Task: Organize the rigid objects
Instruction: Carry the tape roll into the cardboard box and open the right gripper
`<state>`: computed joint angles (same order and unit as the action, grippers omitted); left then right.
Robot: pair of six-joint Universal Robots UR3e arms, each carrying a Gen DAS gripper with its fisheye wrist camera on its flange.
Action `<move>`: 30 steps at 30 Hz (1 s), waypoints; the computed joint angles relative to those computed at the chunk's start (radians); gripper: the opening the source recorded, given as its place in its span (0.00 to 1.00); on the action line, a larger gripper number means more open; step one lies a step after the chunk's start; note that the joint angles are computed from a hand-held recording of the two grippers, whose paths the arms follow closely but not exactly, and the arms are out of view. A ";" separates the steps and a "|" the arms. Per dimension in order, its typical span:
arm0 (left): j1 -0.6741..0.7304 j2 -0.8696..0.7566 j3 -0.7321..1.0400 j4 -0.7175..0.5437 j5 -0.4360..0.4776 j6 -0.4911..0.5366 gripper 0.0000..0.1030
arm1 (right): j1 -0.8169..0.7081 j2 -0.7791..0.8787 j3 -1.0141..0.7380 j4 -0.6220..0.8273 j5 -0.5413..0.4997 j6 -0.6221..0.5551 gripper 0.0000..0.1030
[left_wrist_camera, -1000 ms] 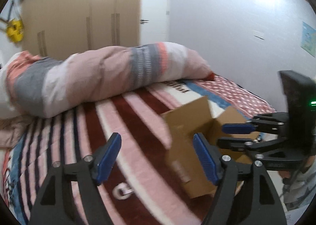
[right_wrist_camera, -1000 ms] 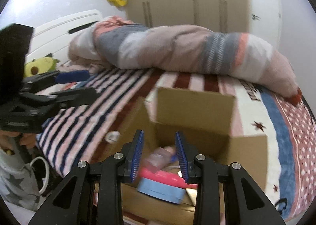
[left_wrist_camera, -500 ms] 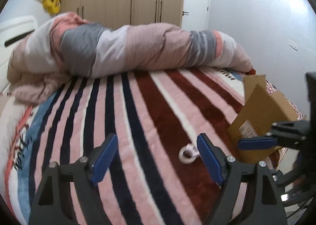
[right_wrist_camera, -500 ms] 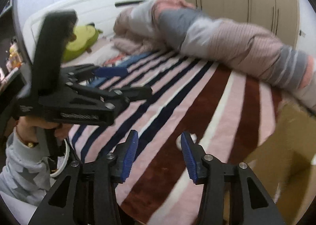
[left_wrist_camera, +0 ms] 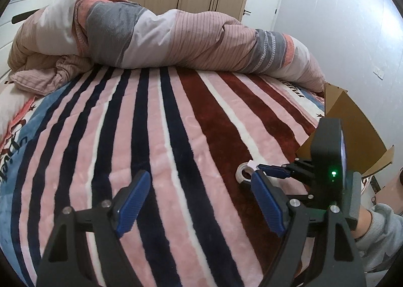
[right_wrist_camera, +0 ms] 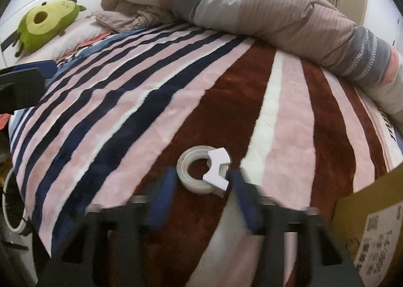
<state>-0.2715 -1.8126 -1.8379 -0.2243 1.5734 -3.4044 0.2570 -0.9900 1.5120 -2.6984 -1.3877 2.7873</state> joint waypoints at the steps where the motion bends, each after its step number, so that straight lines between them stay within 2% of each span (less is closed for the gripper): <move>1: -0.003 0.006 0.001 -0.003 0.002 -0.002 0.78 | 0.002 -0.005 -0.006 0.012 -0.001 -0.001 0.34; 4: -0.007 0.023 0.006 -0.017 0.004 -0.005 0.78 | -0.012 -0.063 0.031 0.019 0.039 -0.019 0.34; 11: -0.067 0.037 0.106 -0.048 0.019 -0.033 0.78 | -0.085 -0.360 0.167 0.095 0.224 -0.083 0.34; 20: -0.211 -0.101 0.476 -0.176 0.075 -0.013 0.78 | -0.325 -0.666 0.220 0.223 0.388 -0.155 0.34; 22: -0.237 -0.148 0.567 -0.210 0.083 -0.019 0.80 | -0.405 -0.704 0.214 0.267 0.409 -0.172 0.35; 23: -0.253 -0.175 0.615 -0.224 0.092 -0.024 0.85 | -0.434 -0.712 0.206 0.283 0.406 -0.179 0.35; 25: -0.287 -0.235 0.720 -0.265 0.128 -0.032 0.88 | -0.484 -0.720 0.200 0.299 0.379 -0.199 0.35; 30: -0.336 -0.349 0.924 -0.377 0.195 -0.075 0.90 | -0.579 -0.687 0.165 0.372 0.343 -0.240 0.35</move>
<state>-0.6079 -2.1615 -0.9142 -0.6012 1.7684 -3.4792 -0.3222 -1.6768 1.6772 -2.3265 -1.0447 2.5476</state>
